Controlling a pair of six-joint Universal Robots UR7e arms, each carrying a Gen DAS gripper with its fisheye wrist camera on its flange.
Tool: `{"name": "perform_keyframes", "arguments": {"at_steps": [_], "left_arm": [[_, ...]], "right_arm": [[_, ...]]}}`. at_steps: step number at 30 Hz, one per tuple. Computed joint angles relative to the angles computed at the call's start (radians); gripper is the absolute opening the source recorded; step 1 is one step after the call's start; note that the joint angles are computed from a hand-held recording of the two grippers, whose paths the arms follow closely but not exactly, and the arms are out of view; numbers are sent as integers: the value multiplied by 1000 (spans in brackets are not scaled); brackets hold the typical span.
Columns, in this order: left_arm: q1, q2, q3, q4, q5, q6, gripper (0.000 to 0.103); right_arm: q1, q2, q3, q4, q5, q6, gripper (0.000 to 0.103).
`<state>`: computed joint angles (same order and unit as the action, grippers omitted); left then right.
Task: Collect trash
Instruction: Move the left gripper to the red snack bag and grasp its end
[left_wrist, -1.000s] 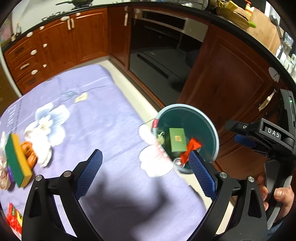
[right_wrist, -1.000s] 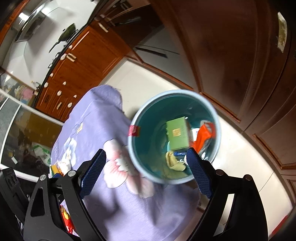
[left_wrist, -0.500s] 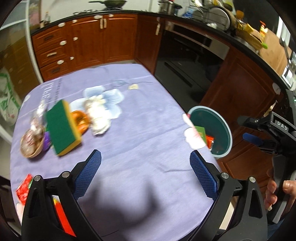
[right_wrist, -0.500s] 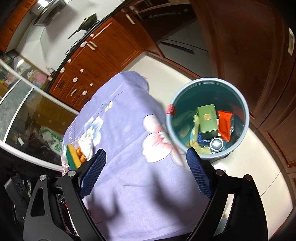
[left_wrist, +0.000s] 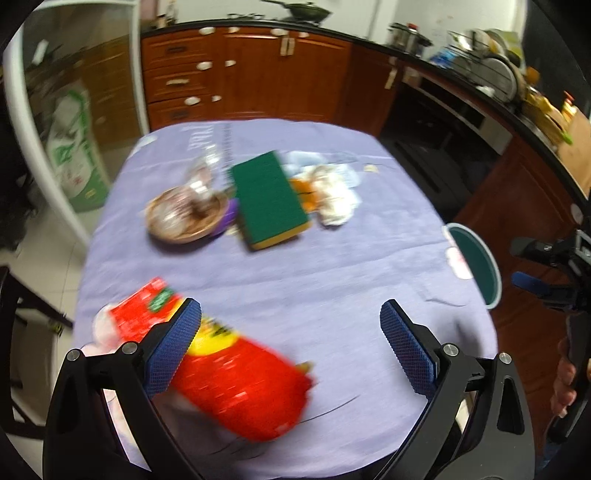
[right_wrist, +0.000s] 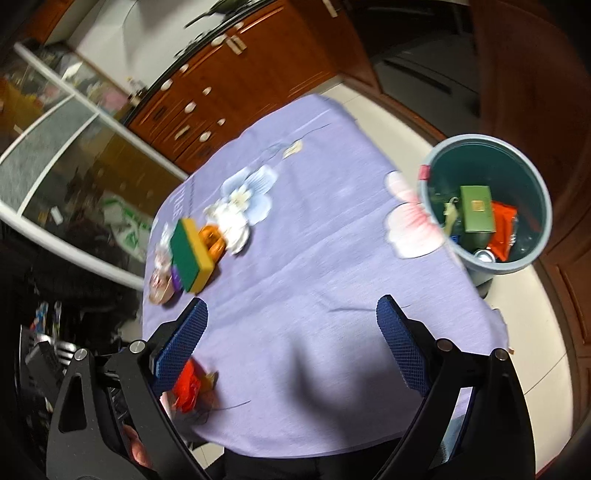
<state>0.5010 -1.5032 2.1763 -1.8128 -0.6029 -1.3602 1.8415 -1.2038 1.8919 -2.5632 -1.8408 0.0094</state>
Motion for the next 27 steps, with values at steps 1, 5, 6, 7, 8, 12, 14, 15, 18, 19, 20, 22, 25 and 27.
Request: {"name": "perform_keyframes", "arguments": {"at_steps": [1,5,6,7,8,12,14,15,18,19,20,22,25,27], "left_arm": [[-1,-15,7,22,-4,-24,98],[-15,-98,53,140,-39,-162,98],[-19,-111,62,162,-44,-187,98],[-22,-126,70,189,-50,-215,98],[-24,-144,81,232,-60,-258,98],[2,-211,133,237,-89,-308,98],[28,-241,167,167,-106,-293,98],[39,-254,183,123,-110,-271,98],[66,-243,197,60,-108,-220,97],[75,-237,199,38,-108,-204,97],[86,-233,203,7,-111,-181,95],[109,-210,200,-34,-104,-154,89],[128,-164,179,-62,-85,-104,64],[145,-123,155,-83,-76,-54,24]], "right_arm": [[8,5,0,7,-1,-1,89],[21,20,7,38,11,4,89],[25,26,9,48,12,4,89],[29,32,9,57,11,4,89],[34,38,9,63,10,5,89],[43,63,-1,94,-1,3,89],[44,77,-5,99,-5,5,89],[44,84,-8,102,-8,5,89],[41,105,-17,118,-8,8,89],[39,112,-19,123,-11,8,89],[38,118,-22,129,-13,8,89],[34,132,-32,144,-16,12,89],[24,147,-39,153,-17,22,89],[19,156,-45,157,-21,29,89]]}}
